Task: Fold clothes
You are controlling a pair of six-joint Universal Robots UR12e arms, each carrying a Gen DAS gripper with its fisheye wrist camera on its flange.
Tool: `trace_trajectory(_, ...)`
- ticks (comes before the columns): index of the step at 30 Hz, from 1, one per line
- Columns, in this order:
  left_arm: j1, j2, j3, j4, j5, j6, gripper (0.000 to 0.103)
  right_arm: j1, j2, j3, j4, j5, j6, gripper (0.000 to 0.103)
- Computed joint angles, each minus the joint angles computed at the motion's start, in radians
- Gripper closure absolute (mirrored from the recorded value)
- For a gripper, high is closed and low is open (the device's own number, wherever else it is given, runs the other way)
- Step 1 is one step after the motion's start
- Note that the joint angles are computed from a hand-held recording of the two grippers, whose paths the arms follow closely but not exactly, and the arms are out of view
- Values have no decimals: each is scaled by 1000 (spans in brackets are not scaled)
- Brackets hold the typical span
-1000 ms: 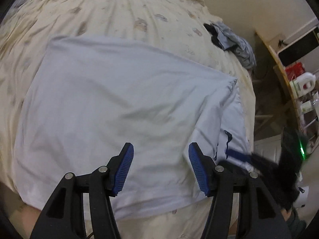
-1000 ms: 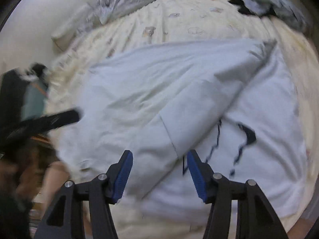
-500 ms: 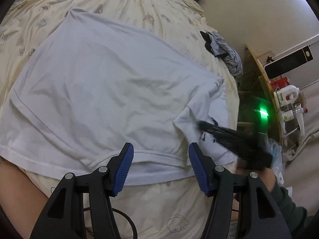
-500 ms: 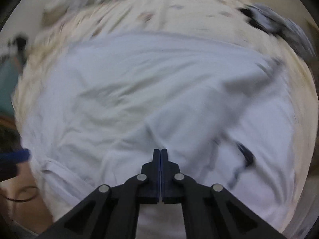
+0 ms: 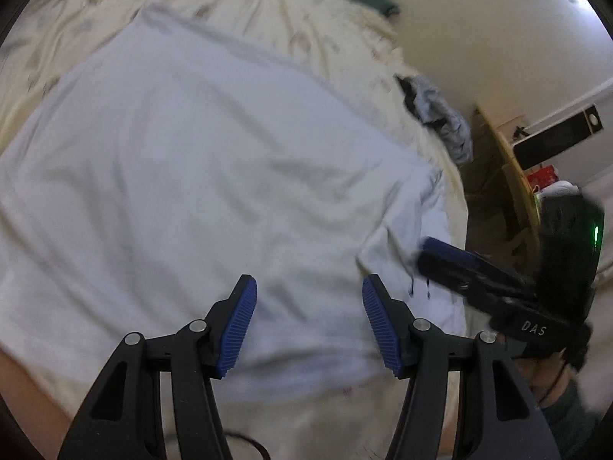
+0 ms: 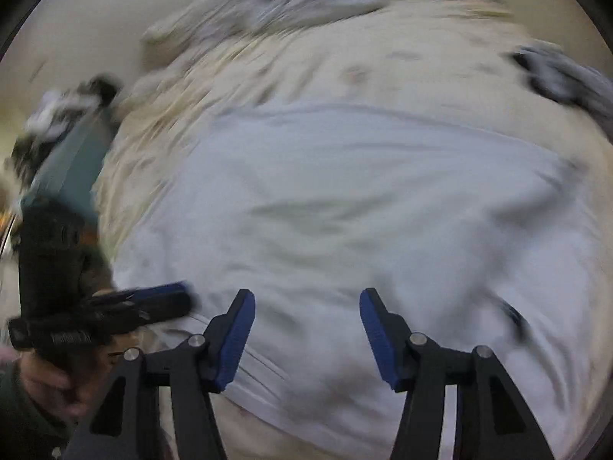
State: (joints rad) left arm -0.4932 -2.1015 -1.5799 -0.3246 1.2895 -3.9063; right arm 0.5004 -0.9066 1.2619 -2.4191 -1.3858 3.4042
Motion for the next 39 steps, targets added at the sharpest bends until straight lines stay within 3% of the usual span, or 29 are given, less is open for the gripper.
trace_trajectory(2, 7, -3, -12, 11, 26, -53, 41, 0, 45, -67, 86, 60, 3, 94)
trace_trajectory(3, 13, -4, -26, 23, 30, -95, 41, -2, 59, -88, 124, 84, 15, 100)
trace_trajectory(6, 31, -6, -63, 78, -14, -155, 45, 2, 74, -101, 196, 77, 44, 101)
trace_trajectory(11, 18, -7, -37, 4, 27, -60, 45, 50, 41, -62, 230, -238, 43, 103)
trace_trajectory(13, 8, -7, -22, -35, 62, -12, 45, 61, 2, -1, 216, -374, 92, 103)
trace_trajectory(15, 1, -7, -14, -57, 82, 18, 45, 51, -50, 83, 212, -430, 177, 103)
trace_trajectory(20, 5, -7, -23, -35, 69, 8, 45, 23, -189, 274, 197, -446, 350, 103)
trace_trajectory(24, 8, -6, -30, -25, 64, -1, 45, 13, -237, 323, 104, -400, 381, 103)
trace_trajectory(27, 2, -7, -24, -36, 81, 10, 45, 7, -210, 299, -18, -344, 309, 103)
trace_trajectory(30, -3, -7, -21, -47, 94, 18, 44, 5, -142, 216, -20, -242, 190, 102)
trace_trajectory(34, -2, 0, -32, -43, 91, 12, 44, 14, -50, 110, 36, -271, 164, 102)
trace_trajectory(37, -1, -2, -32, -36, 87, 4, 44, 29, -32, 93, 74, -433, 190, 101)
trace_trajectory(39, -3, -6, -27, -35, 90, 3, 44, 24, -65, 140, 83, -524, 238, 101)
